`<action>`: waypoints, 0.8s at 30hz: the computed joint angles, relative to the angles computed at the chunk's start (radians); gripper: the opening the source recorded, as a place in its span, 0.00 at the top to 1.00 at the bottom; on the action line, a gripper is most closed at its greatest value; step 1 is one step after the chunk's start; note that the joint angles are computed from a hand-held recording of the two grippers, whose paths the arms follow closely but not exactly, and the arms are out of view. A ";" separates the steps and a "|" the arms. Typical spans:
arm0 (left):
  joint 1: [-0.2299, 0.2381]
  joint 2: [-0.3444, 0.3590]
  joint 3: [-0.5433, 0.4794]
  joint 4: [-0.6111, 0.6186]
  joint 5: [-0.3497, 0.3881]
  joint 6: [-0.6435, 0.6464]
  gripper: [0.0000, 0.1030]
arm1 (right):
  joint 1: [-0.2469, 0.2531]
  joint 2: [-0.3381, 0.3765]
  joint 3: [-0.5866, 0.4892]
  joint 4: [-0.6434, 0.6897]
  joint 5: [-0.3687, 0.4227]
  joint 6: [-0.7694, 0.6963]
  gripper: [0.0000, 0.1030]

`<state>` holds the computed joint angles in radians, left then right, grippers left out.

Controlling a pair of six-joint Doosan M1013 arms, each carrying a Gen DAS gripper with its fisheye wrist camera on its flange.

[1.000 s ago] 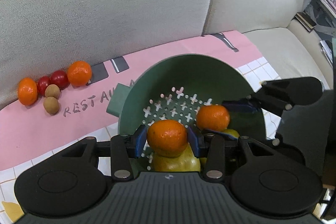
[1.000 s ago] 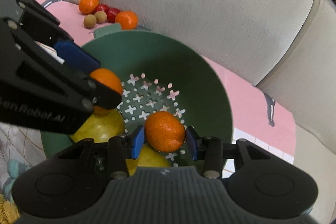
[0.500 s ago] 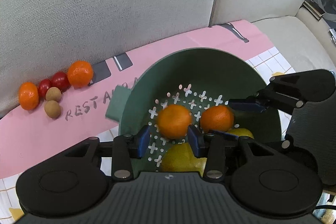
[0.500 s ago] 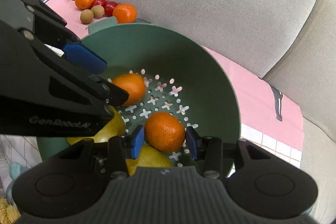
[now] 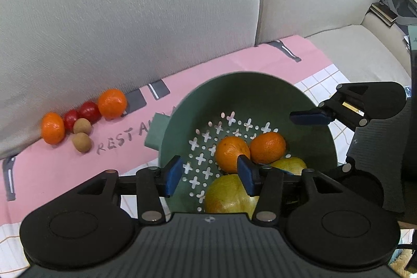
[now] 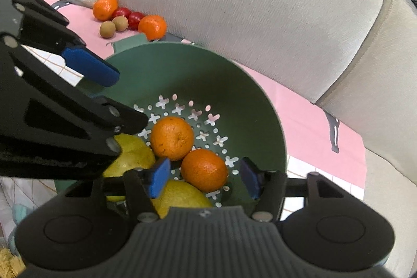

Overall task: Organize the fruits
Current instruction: 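Lift both open tools away from the colander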

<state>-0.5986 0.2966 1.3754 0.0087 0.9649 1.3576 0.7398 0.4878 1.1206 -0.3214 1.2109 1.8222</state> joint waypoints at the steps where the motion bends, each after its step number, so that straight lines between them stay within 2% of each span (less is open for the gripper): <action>1: -0.001 -0.005 0.003 0.005 -0.005 -0.003 0.42 | 0.003 -0.001 0.000 -0.010 -0.002 0.006 0.36; 4: -0.003 -0.020 0.010 0.025 -0.017 -0.014 0.40 | 0.011 -0.005 0.001 -0.044 -0.008 0.026 0.28; 10: -0.012 -0.053 0.031 0.089 -0.039 -0.043 0.37 | 0.027 -0.016 0.006 -0.100 -0.023 0.088 0.21; 17: -0.017 -0.092 0.059 0.185 -0.061 -0.090 0.36 | 0.042 -0.034 0.011 -0.109 -0.053 0.182 0.21; 24: -0.013 -0.135 0.089 0.269 -0.096 -0.148 0.33 | 0.063 -0.045 0.010 -0.111 -0.121 0.286 0.21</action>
<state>-0.6113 0.1617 1.4647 0.2775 0.8687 1.2093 0.8024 0.4429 1.1311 -0.4329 1.0902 2.1082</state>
